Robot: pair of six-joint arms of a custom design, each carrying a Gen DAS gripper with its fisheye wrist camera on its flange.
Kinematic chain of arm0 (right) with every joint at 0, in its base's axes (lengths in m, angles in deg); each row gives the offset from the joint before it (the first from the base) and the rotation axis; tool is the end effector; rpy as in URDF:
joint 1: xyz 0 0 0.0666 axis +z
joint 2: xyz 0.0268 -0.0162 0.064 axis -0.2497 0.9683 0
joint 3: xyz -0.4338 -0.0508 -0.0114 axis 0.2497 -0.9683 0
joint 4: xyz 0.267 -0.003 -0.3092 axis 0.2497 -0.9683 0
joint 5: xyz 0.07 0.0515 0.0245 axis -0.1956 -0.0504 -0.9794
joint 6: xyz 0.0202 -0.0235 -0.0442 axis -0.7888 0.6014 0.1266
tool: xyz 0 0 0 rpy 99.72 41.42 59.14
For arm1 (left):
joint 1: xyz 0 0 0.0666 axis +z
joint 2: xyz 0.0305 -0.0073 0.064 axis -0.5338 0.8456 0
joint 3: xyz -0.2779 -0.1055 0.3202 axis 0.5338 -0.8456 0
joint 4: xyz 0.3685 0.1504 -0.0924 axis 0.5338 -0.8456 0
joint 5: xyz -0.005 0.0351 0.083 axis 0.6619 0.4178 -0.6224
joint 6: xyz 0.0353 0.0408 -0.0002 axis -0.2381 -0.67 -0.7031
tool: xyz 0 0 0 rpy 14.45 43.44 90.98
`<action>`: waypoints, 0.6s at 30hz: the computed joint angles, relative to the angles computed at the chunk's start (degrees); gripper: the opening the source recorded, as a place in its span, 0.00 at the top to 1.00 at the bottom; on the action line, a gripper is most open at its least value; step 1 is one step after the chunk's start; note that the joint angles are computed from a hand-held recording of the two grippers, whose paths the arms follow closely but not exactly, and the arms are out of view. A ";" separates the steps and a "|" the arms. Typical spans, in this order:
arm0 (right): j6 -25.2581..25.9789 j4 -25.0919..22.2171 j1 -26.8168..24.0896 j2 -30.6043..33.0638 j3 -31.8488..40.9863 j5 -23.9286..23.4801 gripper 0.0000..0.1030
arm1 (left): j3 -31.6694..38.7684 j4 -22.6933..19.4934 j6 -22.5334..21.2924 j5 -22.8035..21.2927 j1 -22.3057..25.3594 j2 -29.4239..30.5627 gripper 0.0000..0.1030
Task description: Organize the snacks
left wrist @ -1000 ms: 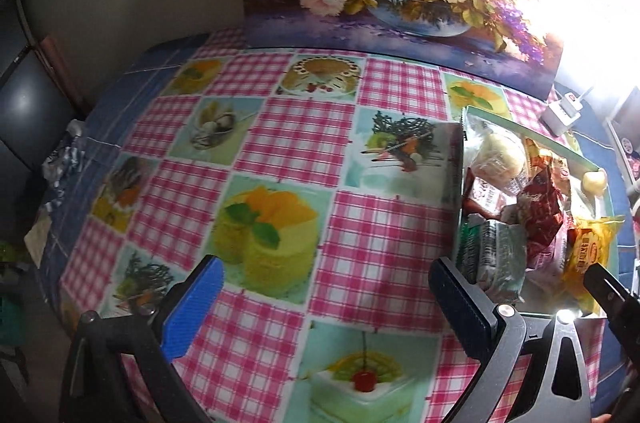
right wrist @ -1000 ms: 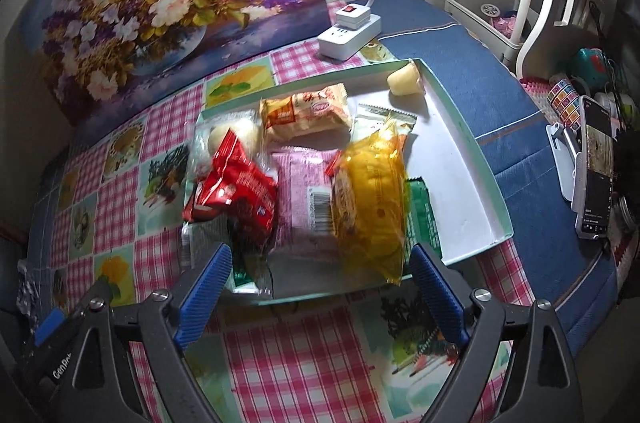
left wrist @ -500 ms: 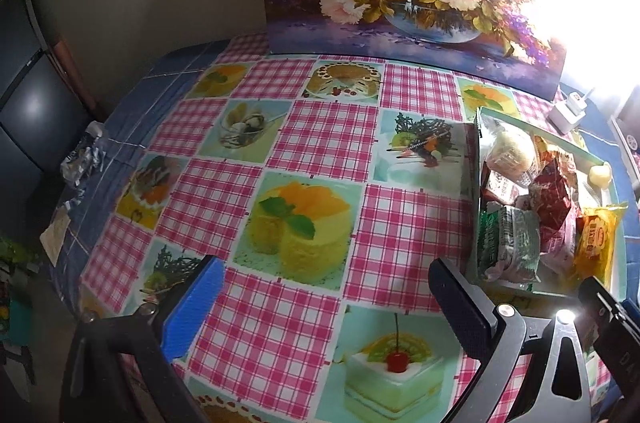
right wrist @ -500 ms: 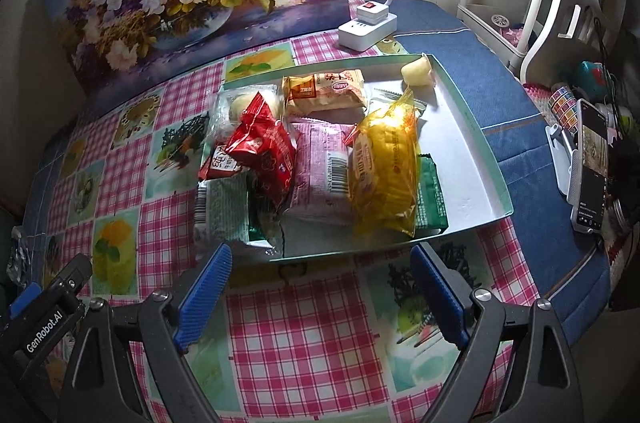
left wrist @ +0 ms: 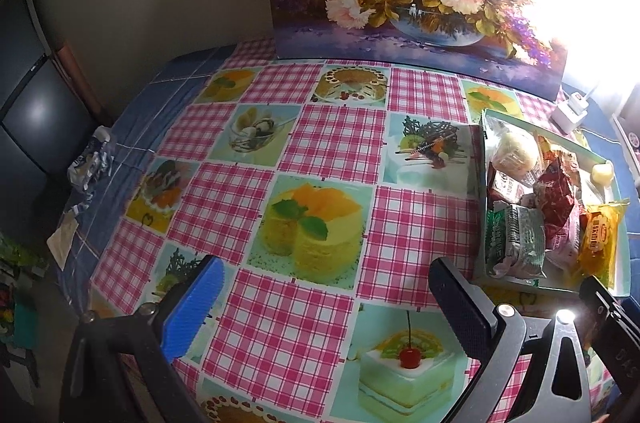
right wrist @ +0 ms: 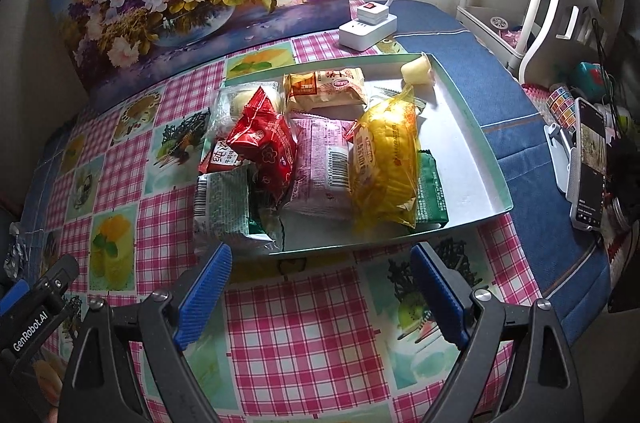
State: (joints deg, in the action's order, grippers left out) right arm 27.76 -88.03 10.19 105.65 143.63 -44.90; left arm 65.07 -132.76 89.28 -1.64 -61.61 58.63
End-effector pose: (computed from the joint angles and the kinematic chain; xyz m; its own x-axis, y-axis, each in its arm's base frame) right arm 0.5224 0.2350 0.3688 -0.8773 0.1366 -0.4601 0.0751 0.9859 0.1496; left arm 0.5055 -0.2658 0.3963 -0.8227 -0.2629 -0.5040 -0.3715 0.9197 0.1268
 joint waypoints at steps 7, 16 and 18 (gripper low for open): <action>-0.13 0.38 0.08 0.05 -0.07 0.47 0.12 | 0.21 -0.97 -0.34 -0.36 0.18 0.31 0.00; 0.34 0.93 0.10 0.20 -0.03 0.56 0.12 | 0.79 -1.60 -1.40 -1.00 0.10 0.84 0.00; 0.39 0.98 0.11 0.24 -0.05 0.60 0.12 | 0.81 -1.61 -1.63 -1.11 0.11 0.89 0.00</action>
State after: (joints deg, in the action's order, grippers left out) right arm 28.15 -87.05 10.30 105.89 143.58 -44.30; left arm 65.87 -134.36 87.65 -2.75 -61.50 59.52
